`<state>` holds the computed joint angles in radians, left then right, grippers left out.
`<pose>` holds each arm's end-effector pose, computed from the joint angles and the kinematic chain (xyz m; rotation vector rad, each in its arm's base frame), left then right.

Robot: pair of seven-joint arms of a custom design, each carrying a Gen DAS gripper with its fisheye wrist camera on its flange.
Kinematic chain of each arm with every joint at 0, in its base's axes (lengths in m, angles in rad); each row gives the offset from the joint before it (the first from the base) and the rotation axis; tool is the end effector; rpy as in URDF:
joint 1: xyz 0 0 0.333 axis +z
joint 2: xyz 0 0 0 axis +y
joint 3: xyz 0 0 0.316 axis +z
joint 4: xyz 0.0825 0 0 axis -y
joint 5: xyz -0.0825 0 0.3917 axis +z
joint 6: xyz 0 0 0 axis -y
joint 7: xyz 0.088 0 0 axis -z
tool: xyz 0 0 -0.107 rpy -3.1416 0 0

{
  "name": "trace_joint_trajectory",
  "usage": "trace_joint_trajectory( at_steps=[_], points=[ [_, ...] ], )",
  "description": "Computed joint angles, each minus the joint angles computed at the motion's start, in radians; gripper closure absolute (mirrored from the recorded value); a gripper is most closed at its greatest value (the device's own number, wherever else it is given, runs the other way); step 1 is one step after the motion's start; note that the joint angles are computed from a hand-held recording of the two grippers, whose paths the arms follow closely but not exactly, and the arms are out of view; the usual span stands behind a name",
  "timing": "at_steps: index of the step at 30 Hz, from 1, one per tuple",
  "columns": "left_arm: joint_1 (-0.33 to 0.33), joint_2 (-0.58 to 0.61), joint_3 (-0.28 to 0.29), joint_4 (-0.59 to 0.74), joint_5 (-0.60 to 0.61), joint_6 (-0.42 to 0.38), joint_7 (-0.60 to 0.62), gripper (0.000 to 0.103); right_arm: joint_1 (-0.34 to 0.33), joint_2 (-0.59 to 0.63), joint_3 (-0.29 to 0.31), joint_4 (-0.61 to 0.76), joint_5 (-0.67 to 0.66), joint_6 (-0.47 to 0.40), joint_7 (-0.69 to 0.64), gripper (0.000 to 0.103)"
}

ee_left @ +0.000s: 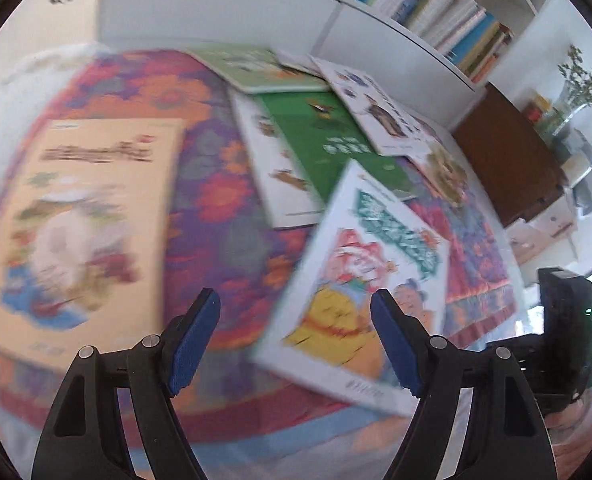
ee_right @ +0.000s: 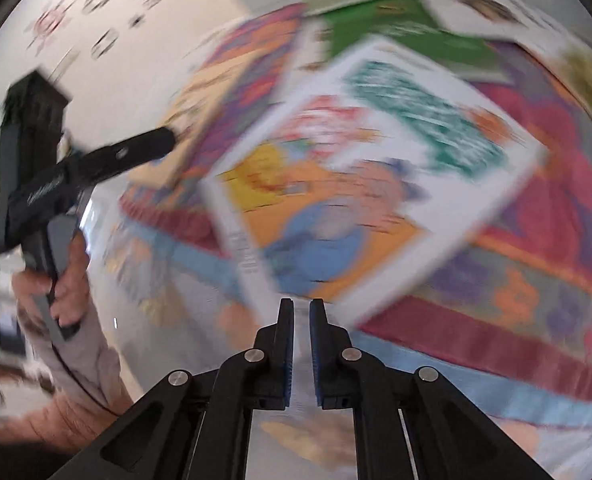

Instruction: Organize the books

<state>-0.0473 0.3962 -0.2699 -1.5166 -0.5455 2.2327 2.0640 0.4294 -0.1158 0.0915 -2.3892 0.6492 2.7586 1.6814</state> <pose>0.6802 -0.2090 0.4794 1.4563 -2.4596 0.9597 0.4633 0.2373 0.4062 -1.6811 1.9254 0.1564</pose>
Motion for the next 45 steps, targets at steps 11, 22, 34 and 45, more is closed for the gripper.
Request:
trace_joint_trajectory(
  at_steps=[11,22,34,45],
  points=[
    [-0.087,0.055,0.002,0.020,0.202,0.034,-0.137,0.027,0.009,-0.071,-0.067,-0.088,0.393,0.009,-0.237,0.086],
    [-0.069,-0.049,-0.016,-0.119,0.144,0.042,-0.050,0.027,-0.019,-0.108,-0.062,-0.127,0.535,0.054,-0.321,0.064],
    [-0.085,-0.059,-0.013,-0.119,0.001,-0.094,0.047,0.033,-0.020,-0.137,-0.155,-0.161,0.370,0.072,-0.252,0.052],
    [-0.080,0.055,-0.024,0.028,0.015,-0.123,-0.016,0.036,-0.103,-0.089,-0.210,-0.106,0.676,-0.219,-0.624,0.055]
  ],
)
